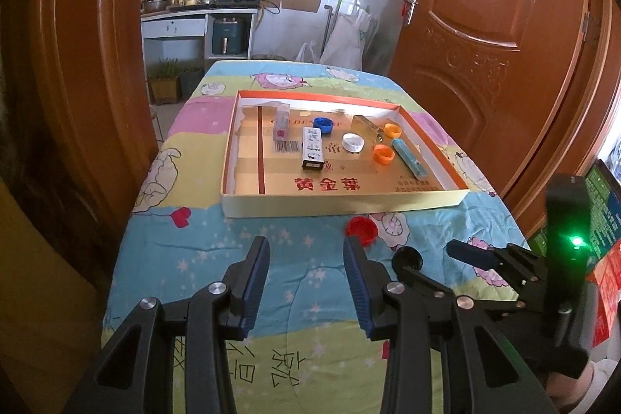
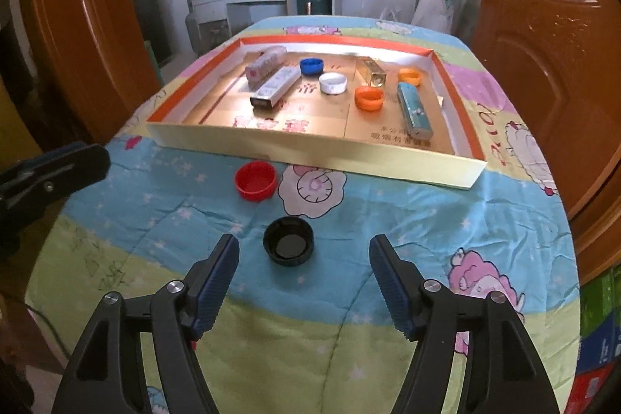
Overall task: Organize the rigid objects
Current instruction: 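Grasp the black cap with the right gripper while the left grasps the red cap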
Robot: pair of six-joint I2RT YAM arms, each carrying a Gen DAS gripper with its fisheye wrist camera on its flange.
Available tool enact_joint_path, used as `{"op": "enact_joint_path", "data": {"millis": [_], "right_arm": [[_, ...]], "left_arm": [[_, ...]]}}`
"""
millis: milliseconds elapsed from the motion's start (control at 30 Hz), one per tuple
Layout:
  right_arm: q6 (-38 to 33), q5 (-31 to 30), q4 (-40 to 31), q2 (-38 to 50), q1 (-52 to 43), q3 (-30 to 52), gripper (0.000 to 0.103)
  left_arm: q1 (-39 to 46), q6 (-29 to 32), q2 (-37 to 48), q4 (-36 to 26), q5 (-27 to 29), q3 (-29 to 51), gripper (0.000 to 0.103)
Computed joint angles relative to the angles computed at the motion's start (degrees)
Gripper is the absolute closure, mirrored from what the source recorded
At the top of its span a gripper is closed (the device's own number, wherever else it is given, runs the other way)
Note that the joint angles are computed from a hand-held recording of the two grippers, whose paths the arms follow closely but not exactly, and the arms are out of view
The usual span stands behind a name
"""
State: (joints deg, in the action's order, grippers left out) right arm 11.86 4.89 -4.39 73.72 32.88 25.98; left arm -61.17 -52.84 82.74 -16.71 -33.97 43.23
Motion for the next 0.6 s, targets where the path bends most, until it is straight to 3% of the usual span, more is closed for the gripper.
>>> {"op": "enact_joint_path", "data": {"millis": [167,233,333,600], "right_arm": [[-1.0,1.4,2.5,4.5,1.3,1.1,0.033],[-1.4,2.1,2.5,5.8,1.9,1.6,0.058],[-1.7,2.1,3.1,6.5,1.5,1.6,0.073],[-1.9,-0.1,2.5,3.6,-1.3,0.3,0.073]], "left_arm": [[0.5,0.2,0.2,0.2,0.5,-0.3,0.063],[0.7,0.3,0.1,0.6,0.8,-0.6,0.063],[1.3,0.8,1.1,1.2,1.7,-0.4,0.063],[3.2,5.5,7.7,6.0,6.6,2.9,0.063]]}}
